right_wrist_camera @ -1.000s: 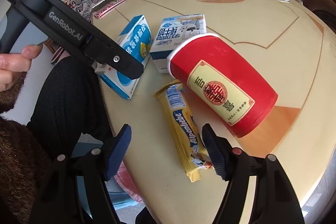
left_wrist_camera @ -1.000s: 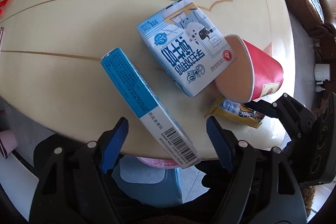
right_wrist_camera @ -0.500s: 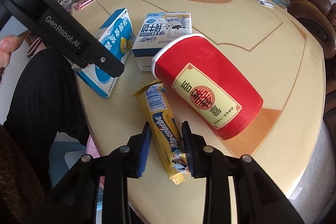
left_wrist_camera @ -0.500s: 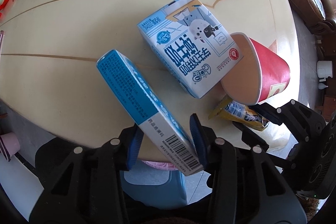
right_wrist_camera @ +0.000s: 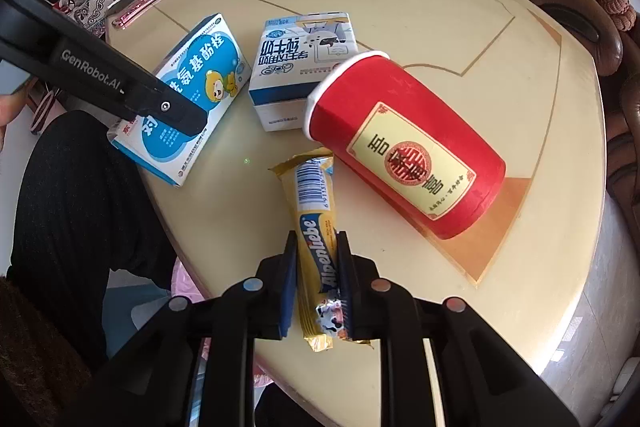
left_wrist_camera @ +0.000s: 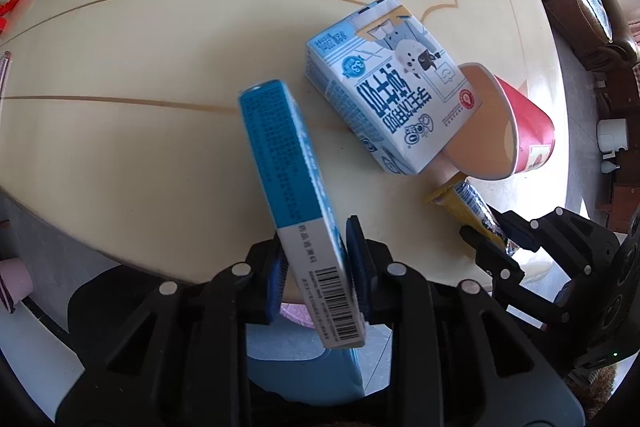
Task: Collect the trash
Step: 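Grasp the blue-and-white medicine box with the left tool while the right grasps the yellow snack bar, then lift the medicine box and snack bar and carry them toward the pink bin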
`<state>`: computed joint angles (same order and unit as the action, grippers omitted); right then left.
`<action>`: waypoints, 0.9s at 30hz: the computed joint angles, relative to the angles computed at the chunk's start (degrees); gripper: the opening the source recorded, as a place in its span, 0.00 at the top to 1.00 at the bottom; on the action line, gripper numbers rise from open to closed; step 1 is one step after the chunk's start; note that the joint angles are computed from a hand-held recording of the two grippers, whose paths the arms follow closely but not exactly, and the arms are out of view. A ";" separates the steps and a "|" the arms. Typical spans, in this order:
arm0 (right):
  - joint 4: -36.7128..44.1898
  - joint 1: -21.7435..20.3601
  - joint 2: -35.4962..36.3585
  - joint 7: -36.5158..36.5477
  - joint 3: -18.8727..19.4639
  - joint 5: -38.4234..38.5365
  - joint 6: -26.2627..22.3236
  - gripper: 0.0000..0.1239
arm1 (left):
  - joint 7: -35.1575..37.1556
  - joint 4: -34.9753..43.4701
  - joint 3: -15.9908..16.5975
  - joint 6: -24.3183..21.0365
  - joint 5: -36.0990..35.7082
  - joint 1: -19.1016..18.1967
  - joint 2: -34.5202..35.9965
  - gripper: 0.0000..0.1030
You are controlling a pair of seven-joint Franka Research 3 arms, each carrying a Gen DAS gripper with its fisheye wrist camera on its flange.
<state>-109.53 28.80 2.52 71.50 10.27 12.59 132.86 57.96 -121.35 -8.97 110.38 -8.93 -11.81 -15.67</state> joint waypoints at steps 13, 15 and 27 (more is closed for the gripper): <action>-0.86 0.97 -1.39 4.78 0.52 -3.28 0.90 0.85 | 2.21 -4.54 1.26 2.08 -0.96 0.16 -4.43 0.77; -1.09 1.03 -1.64 5.09 0.57 -3.23 0.97 0.85 | 2.30 -4.75 1.45 1.76 -0.73 0.33 -5.19 0.78; -1.58 1.36 -1.92 5.97 0.82 -2.81 0.14 0.85 | 1.31 -6.01 0.87 3.34 -0.21 -0.68 -6.30 0.78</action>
